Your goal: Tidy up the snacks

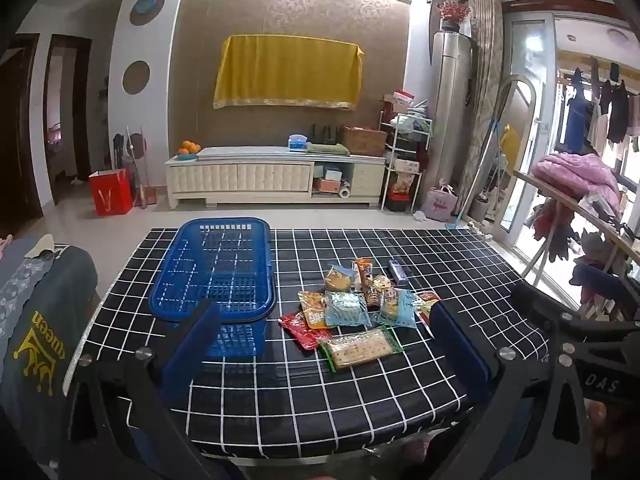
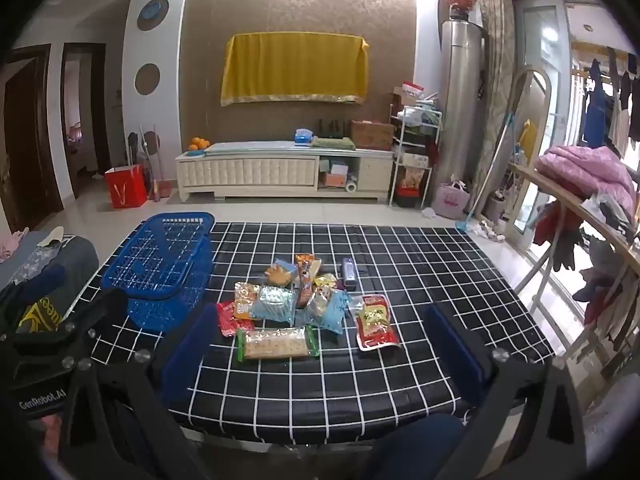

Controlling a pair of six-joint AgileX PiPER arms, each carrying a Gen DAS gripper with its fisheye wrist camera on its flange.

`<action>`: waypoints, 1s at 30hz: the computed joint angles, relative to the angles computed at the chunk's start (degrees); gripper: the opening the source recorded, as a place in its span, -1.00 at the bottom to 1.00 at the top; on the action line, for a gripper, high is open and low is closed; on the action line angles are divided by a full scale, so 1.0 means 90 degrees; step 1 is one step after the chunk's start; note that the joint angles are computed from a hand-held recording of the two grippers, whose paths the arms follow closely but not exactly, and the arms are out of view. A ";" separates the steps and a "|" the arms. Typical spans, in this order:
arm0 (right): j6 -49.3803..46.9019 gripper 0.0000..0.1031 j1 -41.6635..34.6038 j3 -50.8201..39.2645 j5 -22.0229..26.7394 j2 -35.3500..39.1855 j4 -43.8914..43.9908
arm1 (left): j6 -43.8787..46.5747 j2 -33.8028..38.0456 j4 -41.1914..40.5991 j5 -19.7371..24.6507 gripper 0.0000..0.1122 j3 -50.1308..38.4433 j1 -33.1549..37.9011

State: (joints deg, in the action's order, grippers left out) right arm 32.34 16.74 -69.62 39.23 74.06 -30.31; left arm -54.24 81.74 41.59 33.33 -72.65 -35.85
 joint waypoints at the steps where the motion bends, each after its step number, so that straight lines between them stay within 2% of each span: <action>1: -0.0035 1.00 -0.0018 0.0005 0.0000 -0.0018 0.0025 | 0.0064 -0.0009 -0.0131 -0.0055 0.83 0.0007 0.0031; 9: -0.0080 1.00 0.0002 0.0081 -0.0005 -0.0075 0.0075 | 0.0369 0.0080 -0.0415 -0.0086 0.83 -0.0079 0.0197; 10: -0.0050 1.00 0.0015 0.0082 0.0000 -0.0061 0.0054 | 0.0323 0.0134 -0.0360 0.0040 0.83 -0.0174 0.0122; 14: 0.0115 1.00 0.0096 0.0103 -0.0008 -0.0010 -0.0078 | 0.0169 0.0040 -0.0213 0.0008 0.83 -0.0051 0.0078; 16: -0.0279 1.00 -0.0096 0.0029 0.0004 -0.0071 0.0270 | -0.0033 0.0012 0.0002 0.0070 0.83 0.0025 -0.0034; 30: -0.0395 1.00 -0.0072 0.0090 -0.0034 -0.0128 0.0391 | 0.0088 -0.0006 -0.0087 0.0224 0.83 -0.0018 -0.0056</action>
State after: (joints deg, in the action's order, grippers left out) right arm 28.78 16.10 -68.81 38.92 72.91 -26.80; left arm -53.45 81.69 40.80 35.35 -72.82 -36.36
